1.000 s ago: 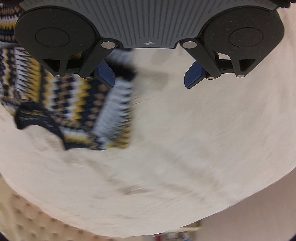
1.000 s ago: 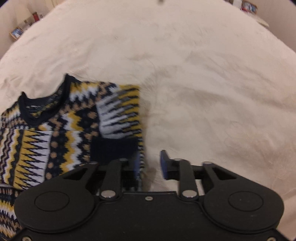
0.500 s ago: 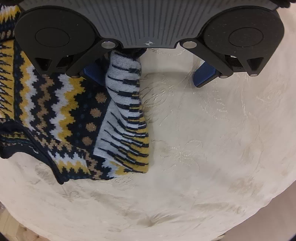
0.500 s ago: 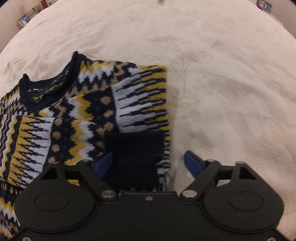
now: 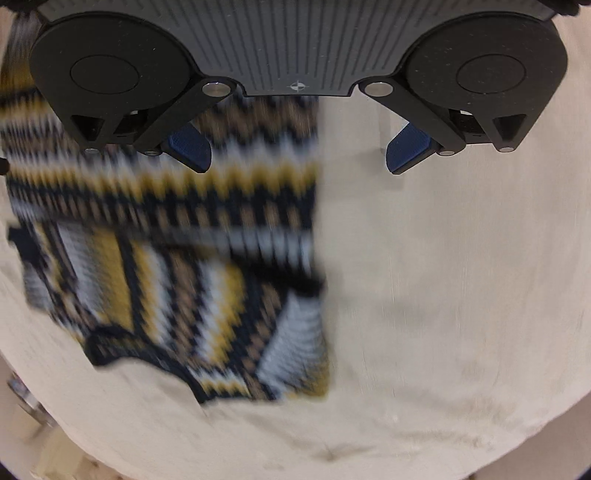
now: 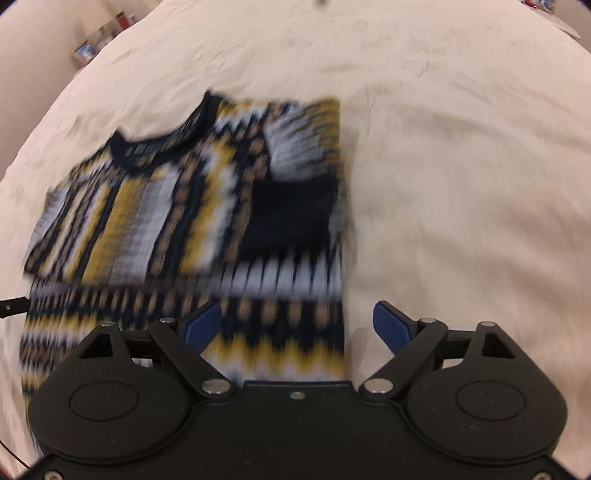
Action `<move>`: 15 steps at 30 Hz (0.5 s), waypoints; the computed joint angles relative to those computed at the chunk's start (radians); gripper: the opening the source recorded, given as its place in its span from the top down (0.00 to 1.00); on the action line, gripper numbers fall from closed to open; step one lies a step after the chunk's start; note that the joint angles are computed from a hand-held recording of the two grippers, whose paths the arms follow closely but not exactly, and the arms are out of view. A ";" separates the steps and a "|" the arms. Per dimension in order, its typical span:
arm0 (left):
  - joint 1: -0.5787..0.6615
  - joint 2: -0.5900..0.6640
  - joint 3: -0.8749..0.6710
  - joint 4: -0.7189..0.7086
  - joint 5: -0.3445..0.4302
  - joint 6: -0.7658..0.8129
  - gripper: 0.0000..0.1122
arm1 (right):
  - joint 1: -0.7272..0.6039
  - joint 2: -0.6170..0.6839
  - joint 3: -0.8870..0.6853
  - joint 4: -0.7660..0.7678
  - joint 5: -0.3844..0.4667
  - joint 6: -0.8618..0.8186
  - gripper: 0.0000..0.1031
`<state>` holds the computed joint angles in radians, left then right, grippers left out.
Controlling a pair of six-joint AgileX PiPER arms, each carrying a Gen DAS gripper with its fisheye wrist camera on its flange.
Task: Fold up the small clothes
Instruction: 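Bring both grippers to the sweater hem and close the left gripper on it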
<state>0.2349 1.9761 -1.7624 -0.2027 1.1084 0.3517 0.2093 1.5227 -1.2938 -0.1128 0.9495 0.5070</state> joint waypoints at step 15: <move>0.094 -0.390 0.549 -0.059 0.008 0.153 0.08 | 0.265 -0.361 0.349 0.096 0.132 0.144 0.11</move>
<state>0.3291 1.5860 -1.2133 -0.2615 1.1167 0.5046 0.4743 1.1613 -0.9445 -0.0165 1.0811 0.6506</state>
